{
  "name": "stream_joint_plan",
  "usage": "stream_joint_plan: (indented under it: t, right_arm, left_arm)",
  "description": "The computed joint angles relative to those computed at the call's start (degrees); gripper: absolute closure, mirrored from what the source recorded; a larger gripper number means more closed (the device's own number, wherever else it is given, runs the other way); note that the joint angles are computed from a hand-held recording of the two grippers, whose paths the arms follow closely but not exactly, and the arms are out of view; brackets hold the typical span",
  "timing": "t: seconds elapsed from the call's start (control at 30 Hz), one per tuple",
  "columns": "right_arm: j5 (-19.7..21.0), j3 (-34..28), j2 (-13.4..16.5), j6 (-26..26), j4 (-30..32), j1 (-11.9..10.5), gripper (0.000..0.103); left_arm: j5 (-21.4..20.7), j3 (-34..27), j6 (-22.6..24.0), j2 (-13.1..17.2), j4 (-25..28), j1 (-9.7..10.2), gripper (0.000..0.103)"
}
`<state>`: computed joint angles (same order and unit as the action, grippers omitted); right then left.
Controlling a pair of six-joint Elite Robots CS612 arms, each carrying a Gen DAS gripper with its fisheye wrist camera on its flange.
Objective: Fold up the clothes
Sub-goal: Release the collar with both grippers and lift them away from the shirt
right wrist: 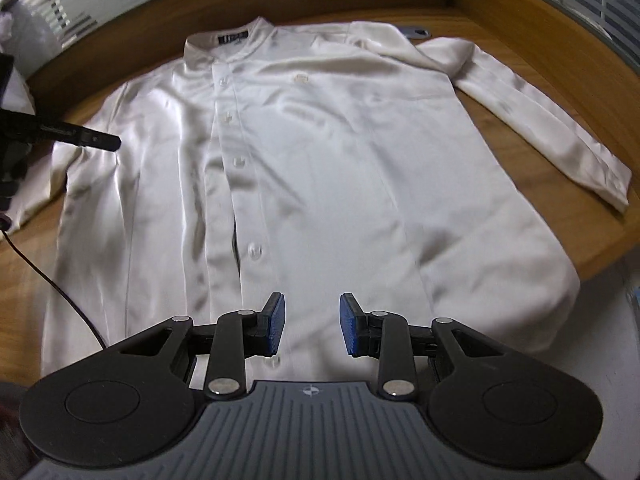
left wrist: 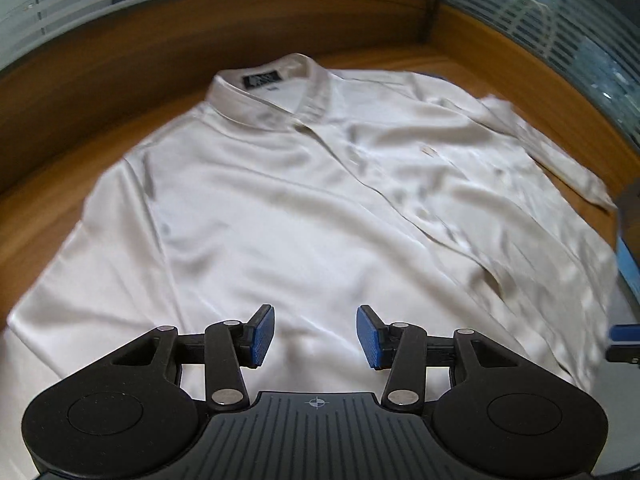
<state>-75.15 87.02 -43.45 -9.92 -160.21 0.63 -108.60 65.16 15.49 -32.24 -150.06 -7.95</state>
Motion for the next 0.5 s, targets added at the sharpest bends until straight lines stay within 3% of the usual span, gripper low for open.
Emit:
stream_joint_plan:
  t: [0.2, 0.37, 0.43, 0.47, 0.5]
  right_arm:
    - [-1.63, 2.43, -0.16, -0.86, -3.80, 1.98, 0.069]
    - [-4.22, 2.07, 1.28, -1.31, -5.48, 3.52, 0.072]
    - [-5.45, 2.39, 1.69, -1.29, -8.23, 3.79, 0.082]
    - [-5.54, 2.37, 1.74, -0.81, -8.52, 3.76, 0.099]
    - [-5.25, 2.29, 1.73, 0.12, -8.36, 3.57, 0.102]
  left_arm:
    - [-4.40, 3.12, 0.46, -1.64, 0.79, -0.67, 0.055]
    - [-7.89, 5.08, 5.75, -2.94, 2.26, -1.73, 0.055]
    - [-9.26, 5.93, 8.64, -3.52, 2.92, -2.13, 0.055]
    - [-9.93, 6.38, 10.18, -3.81, 3.41, -2.32, 0.055]
    - [-10.35, 6.87, 11.75, -4.09, 3.80, -2.50, 0.055]
